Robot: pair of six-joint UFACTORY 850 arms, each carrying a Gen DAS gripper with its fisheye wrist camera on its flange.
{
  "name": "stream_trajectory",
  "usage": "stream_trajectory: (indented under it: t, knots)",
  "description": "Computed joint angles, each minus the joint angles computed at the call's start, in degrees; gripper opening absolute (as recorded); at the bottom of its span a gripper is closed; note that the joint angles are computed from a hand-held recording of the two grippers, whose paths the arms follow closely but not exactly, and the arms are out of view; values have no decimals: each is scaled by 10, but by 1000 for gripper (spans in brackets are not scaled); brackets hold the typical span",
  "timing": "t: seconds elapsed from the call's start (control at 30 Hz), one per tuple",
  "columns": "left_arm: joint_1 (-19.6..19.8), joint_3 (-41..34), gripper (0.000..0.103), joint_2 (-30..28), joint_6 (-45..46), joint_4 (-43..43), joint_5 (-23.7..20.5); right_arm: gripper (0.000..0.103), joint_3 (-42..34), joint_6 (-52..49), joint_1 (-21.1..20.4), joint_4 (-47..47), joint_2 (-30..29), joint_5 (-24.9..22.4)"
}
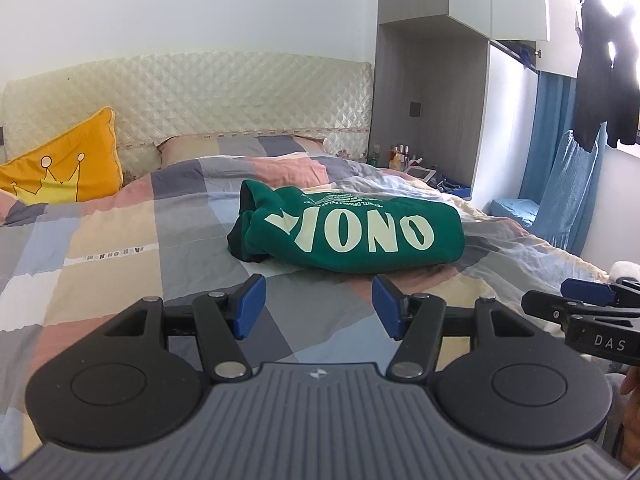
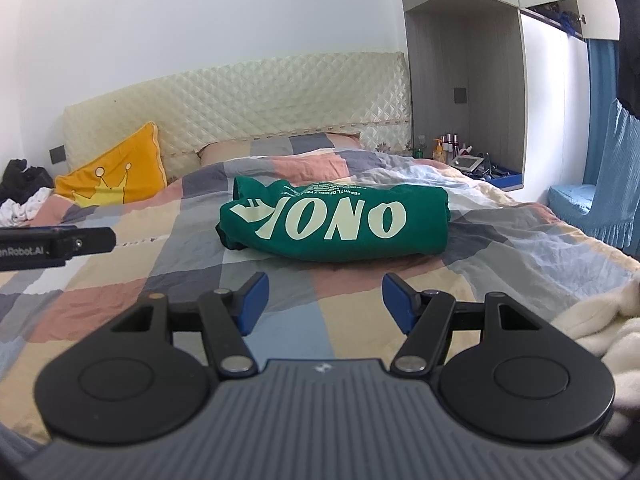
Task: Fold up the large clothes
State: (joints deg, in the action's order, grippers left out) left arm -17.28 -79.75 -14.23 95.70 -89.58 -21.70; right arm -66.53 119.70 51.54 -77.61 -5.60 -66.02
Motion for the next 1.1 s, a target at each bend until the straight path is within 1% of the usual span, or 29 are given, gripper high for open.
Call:
stream_trajectory:
  t: [0.23, 0.43, 0.5, 0.57, 0.6, 0.67, 0.77, 0.8, 0.83, 0.87, 0.9, 0.97, 1.1]
  knots:
    - [1, 5, 65, 2, -6, -6, 1, 66, 1, 2, -4, 3, 3, 3]
    - [1, 10, 68, 5, -4, -13, 2, 66, 0, 2, -4, 8, 1, -2]
    - [0, 10, 71, 5, -6, -9, 4, 66, 2, 5, -5, 9, 3, 0]
    - [0, 12, 78, 6, -4, -11, 5, 66, 2, 5, -5, 11, 3, 0]
    - [1, 11, 79, 6, -6, -10, 3, 66, 2, 5, -5, 11, 3, 1]
    - [2, 11, 89, 5, -15, -4, -1, 66, 2, 4, -6, 13, 3, 1]
    - [2, 12, 94, 5, -22, 1, 1, 69, 0, 1, -11, 19, 3, 8]
    - [2, 12, 95, 5, -21, -1, 2, 73, 0, 1, -12, 21, 3, 11]
    - [2, 12, 96, 5, -21, -2, 3, 80, 0, 3, -12, 21, 3, 11]
    - [2, 13, 97, 6, -24, -1, 2, 93, 1, 8, -10, 16, 3, 8]
    - [3, 13, 98, 5, -31, 4, 1, 102, 1, 12, -8, 11, 2, 4]
    - [4, 12, 99, 5, -40, 10, 0, 103, 0, 11, -6, 10, 0, -4]
    - [3, 16, 100, 7, -36, 7, 8, 103, -1, 7, -9, 12, -1, 0]
